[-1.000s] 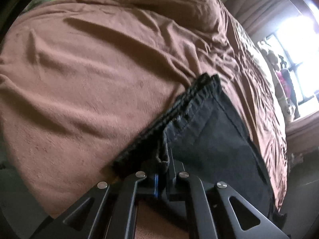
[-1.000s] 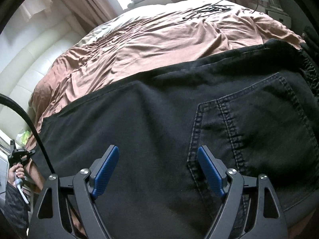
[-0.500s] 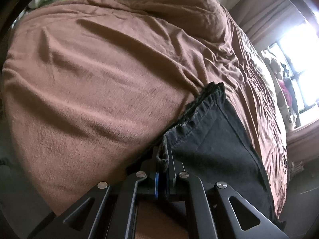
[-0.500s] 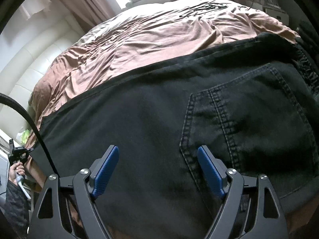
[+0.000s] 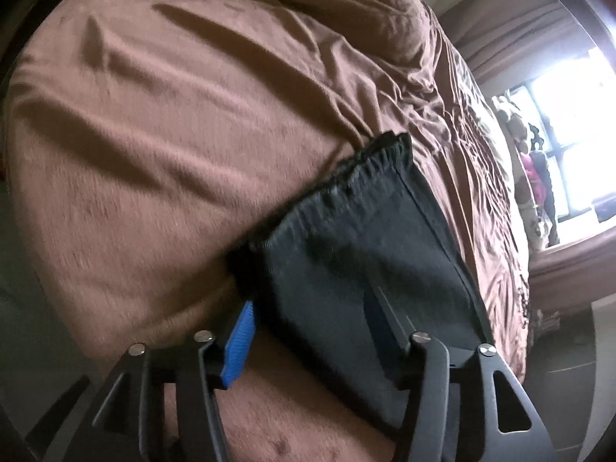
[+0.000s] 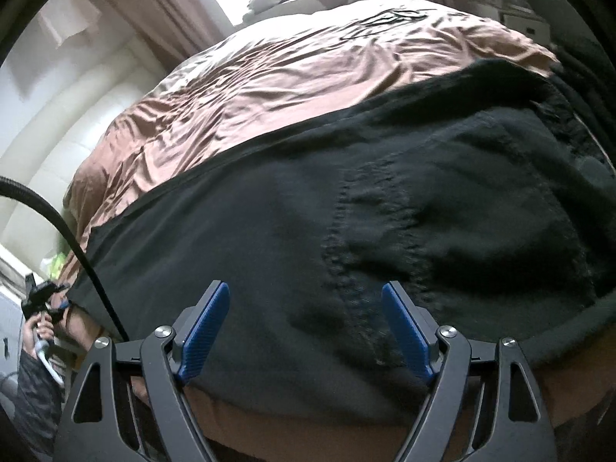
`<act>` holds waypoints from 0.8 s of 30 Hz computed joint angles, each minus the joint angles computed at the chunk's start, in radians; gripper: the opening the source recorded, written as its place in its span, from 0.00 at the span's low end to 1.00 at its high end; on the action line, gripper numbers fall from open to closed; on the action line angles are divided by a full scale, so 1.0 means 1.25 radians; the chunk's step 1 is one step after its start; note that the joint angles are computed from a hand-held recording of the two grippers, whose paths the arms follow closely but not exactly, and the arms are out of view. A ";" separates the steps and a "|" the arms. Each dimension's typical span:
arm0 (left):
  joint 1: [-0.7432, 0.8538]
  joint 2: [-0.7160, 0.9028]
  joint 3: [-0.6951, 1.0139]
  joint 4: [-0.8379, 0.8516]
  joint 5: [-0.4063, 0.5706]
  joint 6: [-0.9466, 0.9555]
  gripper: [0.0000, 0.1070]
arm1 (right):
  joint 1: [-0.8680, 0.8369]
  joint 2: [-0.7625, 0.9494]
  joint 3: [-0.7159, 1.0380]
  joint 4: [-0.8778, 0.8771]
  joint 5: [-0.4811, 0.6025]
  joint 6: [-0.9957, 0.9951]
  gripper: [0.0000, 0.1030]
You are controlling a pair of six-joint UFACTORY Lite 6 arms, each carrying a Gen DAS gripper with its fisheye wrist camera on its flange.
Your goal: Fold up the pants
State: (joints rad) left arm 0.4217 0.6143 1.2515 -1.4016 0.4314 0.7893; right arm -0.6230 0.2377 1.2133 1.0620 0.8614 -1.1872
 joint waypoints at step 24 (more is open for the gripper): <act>-0.007 0.037 -0.073 -0.458 0.135 0.393 0.69 | -0.190 -0.129 -0.158 -0.032 0.112 -0.052 0.78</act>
State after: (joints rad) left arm 0.4129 0.6601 1.1600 -1.9742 0.6003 1.2800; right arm -0.8600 0.0759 1.0160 1.0219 1.0010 -1.2519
